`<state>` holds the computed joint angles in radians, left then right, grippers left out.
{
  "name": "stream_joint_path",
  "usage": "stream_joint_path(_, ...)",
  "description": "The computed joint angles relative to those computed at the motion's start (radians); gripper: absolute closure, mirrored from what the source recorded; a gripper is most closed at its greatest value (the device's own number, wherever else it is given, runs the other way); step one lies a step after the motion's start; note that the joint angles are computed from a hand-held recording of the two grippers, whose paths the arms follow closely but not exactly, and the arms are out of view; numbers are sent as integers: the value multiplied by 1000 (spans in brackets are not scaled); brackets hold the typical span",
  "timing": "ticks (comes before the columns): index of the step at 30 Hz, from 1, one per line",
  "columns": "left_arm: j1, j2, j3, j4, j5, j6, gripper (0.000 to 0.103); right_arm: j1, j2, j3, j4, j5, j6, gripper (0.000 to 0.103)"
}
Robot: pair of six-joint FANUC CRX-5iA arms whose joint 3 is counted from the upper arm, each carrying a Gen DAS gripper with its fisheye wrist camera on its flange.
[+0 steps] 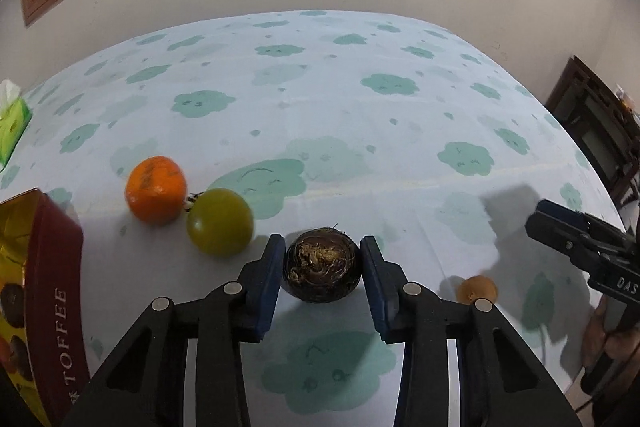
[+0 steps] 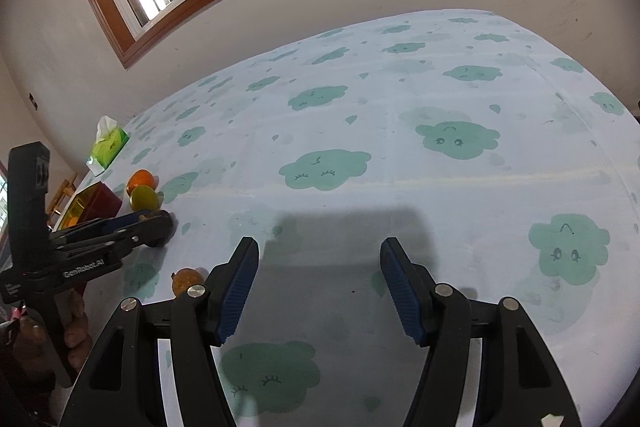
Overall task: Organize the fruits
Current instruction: 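Move the left gripper to the dark passion fruit and grasp it, then carry the passion fruit to the tray while the right gripper grasps the green tomato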
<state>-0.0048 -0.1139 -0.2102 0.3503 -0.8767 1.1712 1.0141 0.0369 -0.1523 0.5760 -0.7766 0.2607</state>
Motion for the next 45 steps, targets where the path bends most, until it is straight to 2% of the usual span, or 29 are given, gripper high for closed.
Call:
stream_joint_path(5,33,-67,-69,65,2,-30,64,-2,1,3,-7,-4,-5,42)
stream_joint_path(9,98,-155,-103,114,-56,-75,64,2,3,5,2,-13,-12,42)
stream_joint_path(11,135,-195,-107,127,-89,-98,64,11,29,48,-22,-57,54,42)
stream_joint_path(12,161,-222,-110,132,-102,-111,64,23,44,74,-17,-78,99,46)
stream_joint_path(15,226,-273,-116,160,-135,-143,64,48,76,149,-52,-52,223,48)
stream_joint_path(18,288,-303,-119,178,-163,-160,64,62,157,304,-168,-40,432,48)
stream_joint_path(21,361,-330,-123,200,-193,-183,64,56,285,506,-296,-99,629,49)
stream_joint_path(24,442,-353,-135,227,-229,-226,64,50,407,676,-350,-182,721,49)
stream_joint_path(31,603,-394,-163,248,-273,-298,64,40,579,918,-380,-331,816,49)
stream_joint_path(32,624,-398,-169,252,-278,-310,64,37,605,958,-391,-361,826,55)
stream_joint_path(33,635,-400,-172,249,-279,-313,64,31,634,1009,-412,-403,839,66)
stream_joint_path(34,648,-402,-176,243,-282,-318,64,27,653,1040,-427,-429,847,67)
stream_joint_path(36,677,-406,-187,238,-286,-331,64,29,654,1041,-425,-429,850,73)
stream_joint_path(38,702,-409,-199,228,-291,-337,64,31,631,1005,-424,-406,833,74)
stream_joint_path(43,736,-425,-233,208,-294,-369,64,69,453,741,-394,-214,724,74)
stream_joint_path(45,741,-424,-243,212,-301,-377,64,95,394,660,-366,-167,686,74)
